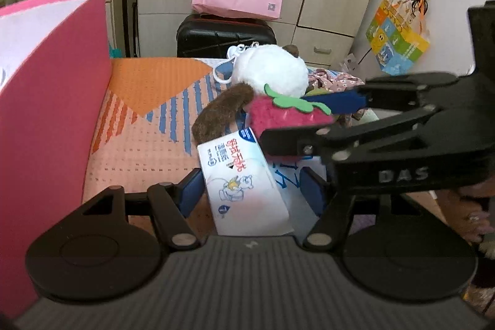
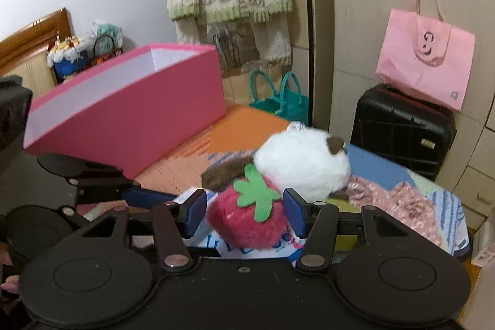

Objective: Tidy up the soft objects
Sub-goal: 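Grasp the milk carton with the left gripper while the right gripper grasps the strawberry plush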

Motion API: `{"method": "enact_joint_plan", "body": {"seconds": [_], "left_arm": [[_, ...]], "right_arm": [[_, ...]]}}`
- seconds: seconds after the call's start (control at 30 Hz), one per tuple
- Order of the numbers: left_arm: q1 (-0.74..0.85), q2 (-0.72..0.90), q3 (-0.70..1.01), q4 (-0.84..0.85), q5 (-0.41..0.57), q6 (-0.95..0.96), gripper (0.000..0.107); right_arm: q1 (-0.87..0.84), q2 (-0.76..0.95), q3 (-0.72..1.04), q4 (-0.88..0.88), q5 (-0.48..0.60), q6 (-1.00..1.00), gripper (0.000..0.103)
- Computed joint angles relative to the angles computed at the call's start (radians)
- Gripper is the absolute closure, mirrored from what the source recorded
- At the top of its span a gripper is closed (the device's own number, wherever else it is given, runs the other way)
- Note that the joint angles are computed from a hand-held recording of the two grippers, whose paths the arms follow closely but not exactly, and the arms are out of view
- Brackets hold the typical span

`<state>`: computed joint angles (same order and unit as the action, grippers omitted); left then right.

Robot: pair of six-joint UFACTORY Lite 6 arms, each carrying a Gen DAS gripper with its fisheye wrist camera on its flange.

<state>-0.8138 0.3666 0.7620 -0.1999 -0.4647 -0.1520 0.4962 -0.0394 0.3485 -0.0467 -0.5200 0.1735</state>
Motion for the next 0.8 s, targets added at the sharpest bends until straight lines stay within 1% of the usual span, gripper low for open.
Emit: {"method": "enact_joint_plan", "body": {"seconds": [0.1,0.13,0.17,0.2,0.23,0.3,0.43,0.53,0.63,0.8], "left_arm": [[-0.005,-0.001,-0.025,-0.015,-0.038,0.004,0.051],[-0.005,-0.004,-0.032,-0.024,-0.046,0.012,0.057],[-0.002,-0.006,-0.039,-0.020,-0.055,0.007,0.063],[0.006,-0.008,-0.043,0.003,-0.058,-0.016,0.064],[0.014,-0.009,-0.046,0.022,-0.060,-0.034,0.065],[0.025,-0.010,-0.054,0.053,-0.070,-0.059,0.066],[0.015,-0.020,-0.061,0.022,-0.070,-0.042,0.067],[0.006,-0.042,-0.080,0.007,-0.065,-0.027,0.067],[0.000,-0.073,-0.107,0.014,-0.053,-0.031,0.067],[-0.026,-0.138,-0.168,-0.032,-0.057,0.009,0.067]], "right_arm": [[-0.013,0.050,0.022,-0.015,0.004,0.033,0.043],[-0.019,0.059,0.021,-0.022,-0.004,0.041,0.043],[-0.019,0.062,0.017,-0.020,-0.012,0.041,0.045],[-0.018,0.060,0.010,-0.007,-0.019,0.028,0.053],[-0.010,0.051,0.003,0.014,-0.018,0.008,0.054],[-0.004,0.033,-0.010,0.024,-0.020,0.002,0.057],[0.006,-0.008,-0.053,0.014,-0.049,0.029,0.057],[0.041,-0.043,-0.083,0.108,-0.052,-0.027,0.057],[0.057,-0.089,-0.112,0.132,-0.044,-0.023,0.057],[0.142,-0.210,-0.180,0.306,-0.013,-0.110,0.057]]}}
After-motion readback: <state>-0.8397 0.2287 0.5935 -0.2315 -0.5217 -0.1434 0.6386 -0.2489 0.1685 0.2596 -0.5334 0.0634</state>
